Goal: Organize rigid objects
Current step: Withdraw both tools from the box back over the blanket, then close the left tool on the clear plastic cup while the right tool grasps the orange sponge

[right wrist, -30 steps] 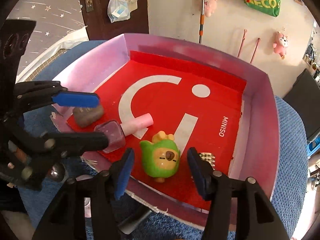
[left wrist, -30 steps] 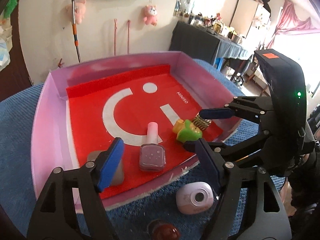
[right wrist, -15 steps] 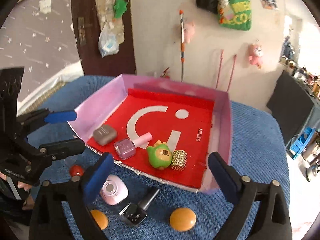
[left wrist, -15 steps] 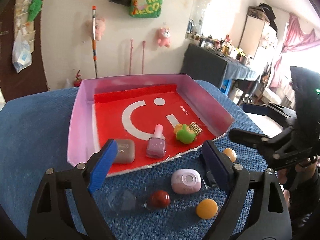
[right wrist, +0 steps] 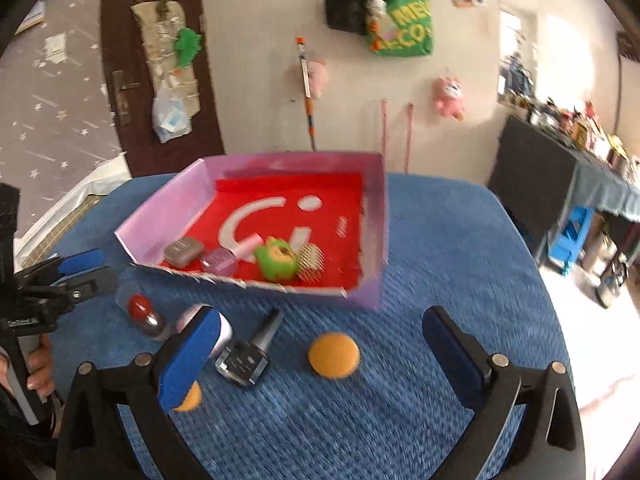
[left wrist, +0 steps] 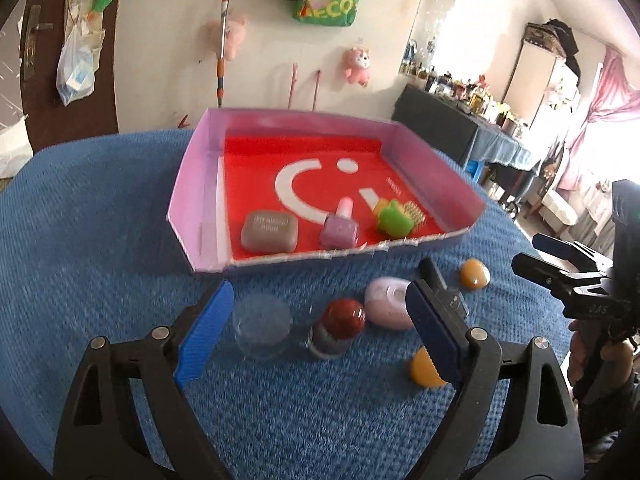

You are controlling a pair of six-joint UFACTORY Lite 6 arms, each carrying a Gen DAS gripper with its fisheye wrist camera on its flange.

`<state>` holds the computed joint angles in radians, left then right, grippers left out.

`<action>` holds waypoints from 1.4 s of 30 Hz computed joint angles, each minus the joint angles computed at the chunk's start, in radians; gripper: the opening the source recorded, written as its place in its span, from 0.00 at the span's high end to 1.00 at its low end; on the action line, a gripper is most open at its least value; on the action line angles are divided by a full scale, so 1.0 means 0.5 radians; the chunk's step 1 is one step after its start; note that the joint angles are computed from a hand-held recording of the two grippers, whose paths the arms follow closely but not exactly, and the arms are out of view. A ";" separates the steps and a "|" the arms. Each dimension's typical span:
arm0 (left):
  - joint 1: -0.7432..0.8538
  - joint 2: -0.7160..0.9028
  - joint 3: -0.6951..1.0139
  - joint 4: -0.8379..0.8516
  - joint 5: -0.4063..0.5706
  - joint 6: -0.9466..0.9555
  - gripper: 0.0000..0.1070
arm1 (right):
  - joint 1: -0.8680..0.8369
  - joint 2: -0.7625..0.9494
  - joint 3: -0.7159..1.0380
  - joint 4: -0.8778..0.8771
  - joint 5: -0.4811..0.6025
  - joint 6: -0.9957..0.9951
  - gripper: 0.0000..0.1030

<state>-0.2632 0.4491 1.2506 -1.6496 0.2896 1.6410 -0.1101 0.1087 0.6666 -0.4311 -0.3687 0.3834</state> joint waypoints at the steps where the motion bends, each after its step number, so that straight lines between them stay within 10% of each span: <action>1: -0.005 0.007 -0.013 -0.010 -0.013 0.013 0.17 | -0.022 0.025 -0.015 -0.011 -0.026 0.016 0.00; 15: 0.131 0.012 -0.138 -0.040 0.024 0.109 0.17 | -0.144 0.322 0.013 0.054 -0.147 -0.022 0.00; 30: 0.216 0.266 0.161 0.683 0.106 -0.521 0.19 | -0.048 0.621 0.381 0.231 0.119 -0.158 0.00; 42: 0.196 0.461 0.412 0.961 0.214 -0.813 0.63 | 0.026 0.744 0.514 0.177 0.179 -0.151 0.34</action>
<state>-0.1653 0.6795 1.4566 -1.1691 0.3965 1.2346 -0.0973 0.4809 0.9236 -0.3427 -0.2792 0.3081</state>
